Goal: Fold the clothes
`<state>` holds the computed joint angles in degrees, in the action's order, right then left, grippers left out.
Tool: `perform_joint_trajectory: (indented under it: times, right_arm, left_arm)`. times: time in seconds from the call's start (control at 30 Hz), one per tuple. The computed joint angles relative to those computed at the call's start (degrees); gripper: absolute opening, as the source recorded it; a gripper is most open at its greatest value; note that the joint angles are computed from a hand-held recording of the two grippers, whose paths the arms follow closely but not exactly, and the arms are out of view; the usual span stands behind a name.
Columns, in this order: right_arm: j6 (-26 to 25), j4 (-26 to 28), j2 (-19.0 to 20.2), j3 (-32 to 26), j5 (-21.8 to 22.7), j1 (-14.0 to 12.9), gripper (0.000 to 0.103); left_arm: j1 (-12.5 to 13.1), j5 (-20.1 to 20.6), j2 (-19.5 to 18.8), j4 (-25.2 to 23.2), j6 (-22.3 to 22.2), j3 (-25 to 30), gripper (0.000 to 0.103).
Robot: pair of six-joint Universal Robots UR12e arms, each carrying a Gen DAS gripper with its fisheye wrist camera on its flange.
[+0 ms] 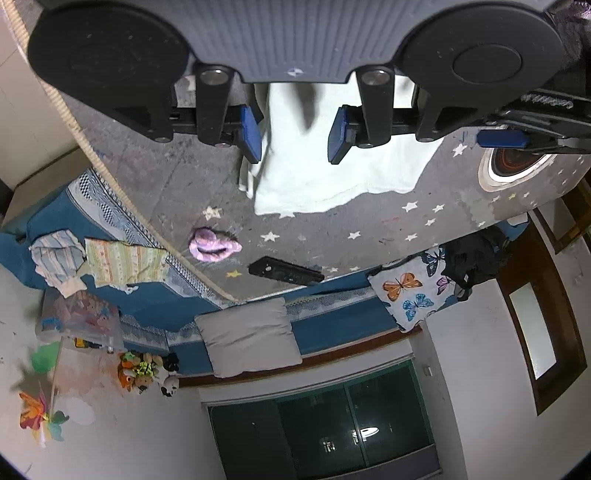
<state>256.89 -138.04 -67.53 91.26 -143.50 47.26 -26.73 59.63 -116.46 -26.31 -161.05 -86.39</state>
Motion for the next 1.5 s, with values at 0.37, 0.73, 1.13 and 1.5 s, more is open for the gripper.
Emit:
perform_joint_trajectory:
  times: [0.37, 0.73, 1.13, 1.5]
  right_arm:
    - [-6.8, -3.8, 1.3, -1.0, 1.0, -1.3, 0.048]
    - [-8.9, -2.1, 1.8, -1.1, 4.1, -3.8, 0.046]
    - [-16.3, -2.8, 3.6, -4.0, 4.0, -3.6, 0.047]
    - [-30.5, -2.5, 7.9, -10.3, 8.4, -4.0, 0.054]
  left_arm:
    - [0.5, 0.8, 0.2, 2.6, 0.9, -0.9, 0.103]
    - [0.4, 3.0, -0.5, 1.2, 1.6, -0.6, 0.103]
    - [0.7, 4.6, -0.3, 0.3, 2.5, -1.2, 0.103]
    - [1.6, 4.1, 0.4, 0.5, 3.0, -2.7, 0.103]
